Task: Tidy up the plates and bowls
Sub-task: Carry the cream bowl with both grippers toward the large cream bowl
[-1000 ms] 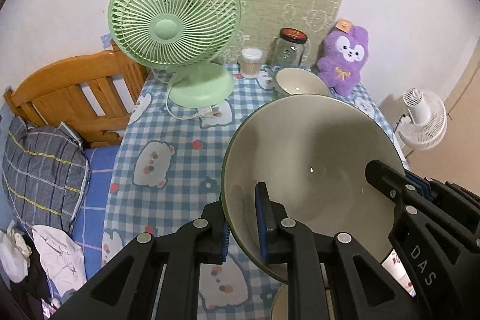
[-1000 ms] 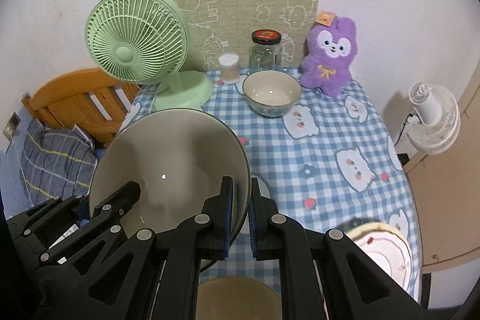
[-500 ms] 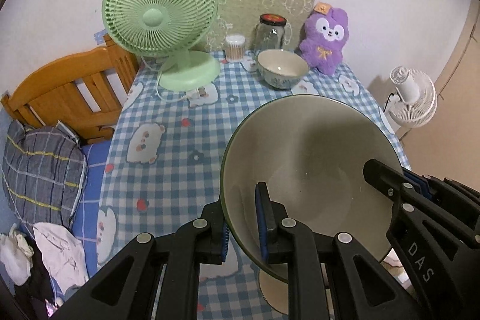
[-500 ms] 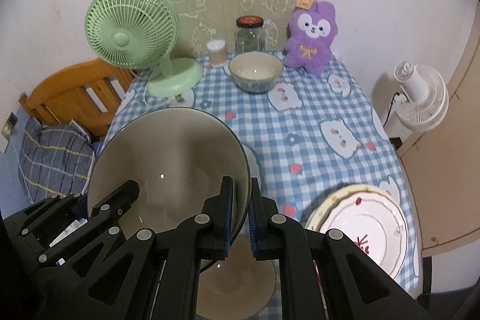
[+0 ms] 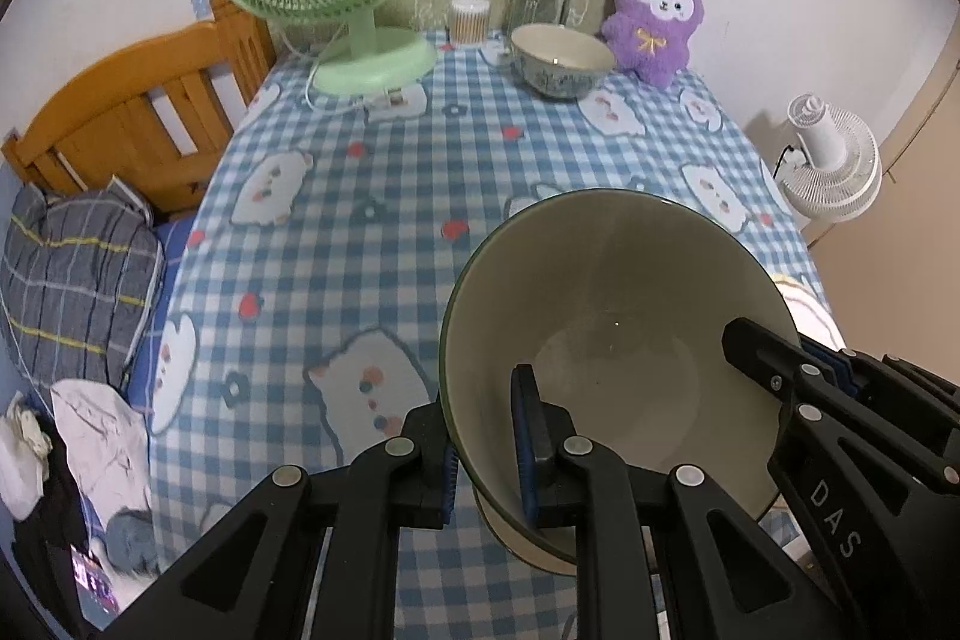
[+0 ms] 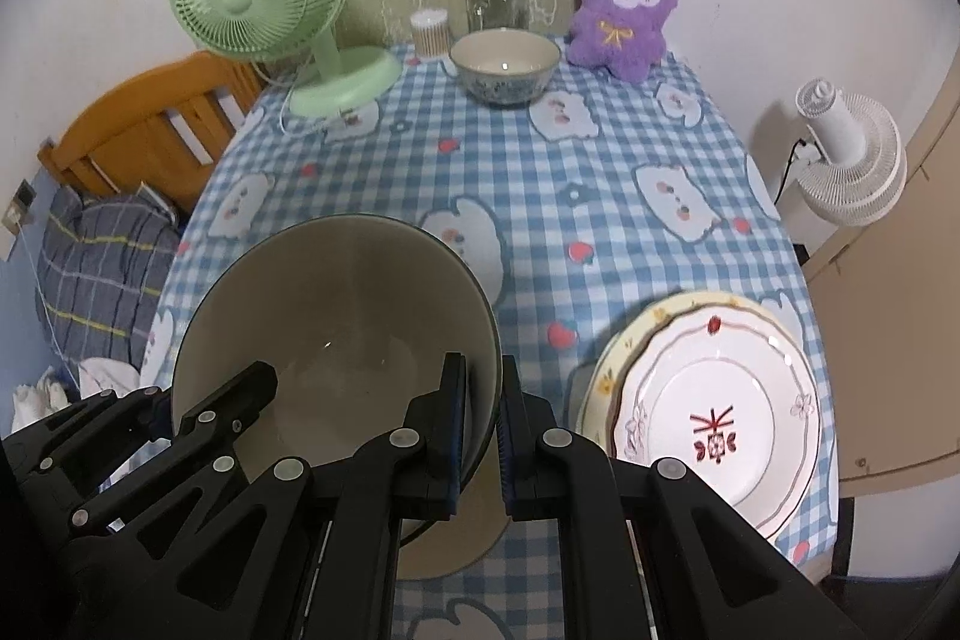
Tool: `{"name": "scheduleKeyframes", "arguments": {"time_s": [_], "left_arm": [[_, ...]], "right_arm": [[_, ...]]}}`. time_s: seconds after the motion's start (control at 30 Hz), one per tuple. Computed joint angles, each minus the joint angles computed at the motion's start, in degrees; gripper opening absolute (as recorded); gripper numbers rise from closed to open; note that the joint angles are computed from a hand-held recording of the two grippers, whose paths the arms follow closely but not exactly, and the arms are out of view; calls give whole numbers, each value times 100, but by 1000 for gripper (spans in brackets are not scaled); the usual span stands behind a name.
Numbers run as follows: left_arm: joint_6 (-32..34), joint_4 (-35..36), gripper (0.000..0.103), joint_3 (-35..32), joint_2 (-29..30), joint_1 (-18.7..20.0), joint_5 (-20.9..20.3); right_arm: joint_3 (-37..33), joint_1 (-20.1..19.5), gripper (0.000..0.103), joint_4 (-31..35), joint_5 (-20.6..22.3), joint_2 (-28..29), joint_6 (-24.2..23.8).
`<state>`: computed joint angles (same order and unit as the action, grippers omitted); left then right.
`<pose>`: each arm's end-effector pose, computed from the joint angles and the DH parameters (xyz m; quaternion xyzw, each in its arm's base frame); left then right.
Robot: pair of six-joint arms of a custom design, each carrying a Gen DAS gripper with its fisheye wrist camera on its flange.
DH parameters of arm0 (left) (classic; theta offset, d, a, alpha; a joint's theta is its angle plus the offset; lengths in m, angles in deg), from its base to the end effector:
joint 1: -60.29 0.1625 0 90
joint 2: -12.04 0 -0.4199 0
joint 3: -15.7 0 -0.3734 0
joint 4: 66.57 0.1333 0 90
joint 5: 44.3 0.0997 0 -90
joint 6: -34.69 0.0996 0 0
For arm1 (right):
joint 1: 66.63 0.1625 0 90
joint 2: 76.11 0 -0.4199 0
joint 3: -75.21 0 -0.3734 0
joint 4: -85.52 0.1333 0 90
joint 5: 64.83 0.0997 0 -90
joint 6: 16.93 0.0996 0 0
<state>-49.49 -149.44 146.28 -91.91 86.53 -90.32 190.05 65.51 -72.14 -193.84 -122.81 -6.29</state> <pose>-0.1577 -0.3035 0.2877 -0.0503 0.8925 -0.2700 0.3577 0.4053 -0.3427 0.0433 0.2572 -0.9068 0.1449 0.3008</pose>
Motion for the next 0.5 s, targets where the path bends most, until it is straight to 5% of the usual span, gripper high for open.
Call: {"name": "scheduleKeyframes", "arguments": {"time_s": [0.5], "left_arm": [[-162,-430,13,416,82,27,-475]], "right_arm": [[359,-225,12,202,106,-53,104]]}}
